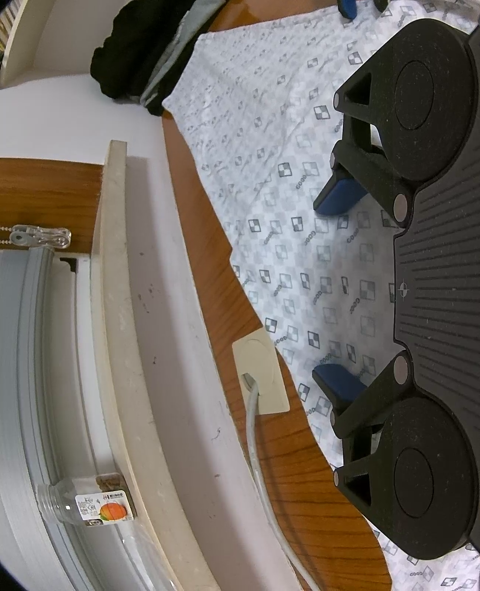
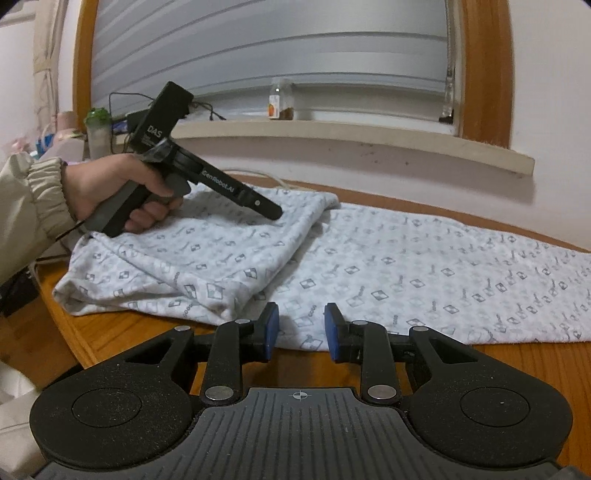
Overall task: Fold clothes
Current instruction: 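Press the folded shirt flat with the left gripper tip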
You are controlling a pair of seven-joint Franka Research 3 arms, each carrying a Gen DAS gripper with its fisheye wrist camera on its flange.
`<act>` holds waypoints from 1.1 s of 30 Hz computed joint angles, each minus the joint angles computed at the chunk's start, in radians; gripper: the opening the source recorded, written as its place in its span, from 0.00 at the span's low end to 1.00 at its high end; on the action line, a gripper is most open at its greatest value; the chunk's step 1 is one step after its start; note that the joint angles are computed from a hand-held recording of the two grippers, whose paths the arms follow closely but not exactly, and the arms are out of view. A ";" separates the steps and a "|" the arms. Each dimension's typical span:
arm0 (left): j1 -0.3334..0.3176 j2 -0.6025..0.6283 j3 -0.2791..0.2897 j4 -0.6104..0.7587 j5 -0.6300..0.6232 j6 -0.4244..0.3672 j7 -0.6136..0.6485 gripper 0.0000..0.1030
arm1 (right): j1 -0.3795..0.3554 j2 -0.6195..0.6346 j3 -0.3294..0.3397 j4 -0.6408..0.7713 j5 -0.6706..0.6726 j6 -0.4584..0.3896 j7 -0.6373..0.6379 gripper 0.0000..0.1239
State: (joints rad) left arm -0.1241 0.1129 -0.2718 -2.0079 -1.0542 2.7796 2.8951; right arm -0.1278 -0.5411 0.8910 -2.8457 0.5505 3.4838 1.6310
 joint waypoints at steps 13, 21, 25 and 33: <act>-0.041 0.080 -0.045 0.081 0.150 0.068 -0.113 0.75 | 0.014 0.041 0.013 0.006 0.075 0.058 -0.059 0.23; 0.017 0.105 -0.097 0.100 0.132 0.075 -0.113 0.78 | 0.050 0.085 0.014 0.012 0.176 0.116 -0.146 0.23; 0.012 0.111 -0.096 0.103 0.192 0.091 -0.177 0.84 | 0.079 0.107 -0.001 0.019 0.221 0.135 -0.191 0.23; 0.032 0.111 -0.147 0.093 0.264 0.171 -0.208 0.85 | 0.148 0.165 -0.040 0.035 0.306 0.196 -0.278 0.23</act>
State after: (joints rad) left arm -0.0918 0.2237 -0.4191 -1.9147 -0.7899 2.9505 2.6866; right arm 0.0206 -0.3759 0.8512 -2.8103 0.8565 3.6799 1.3534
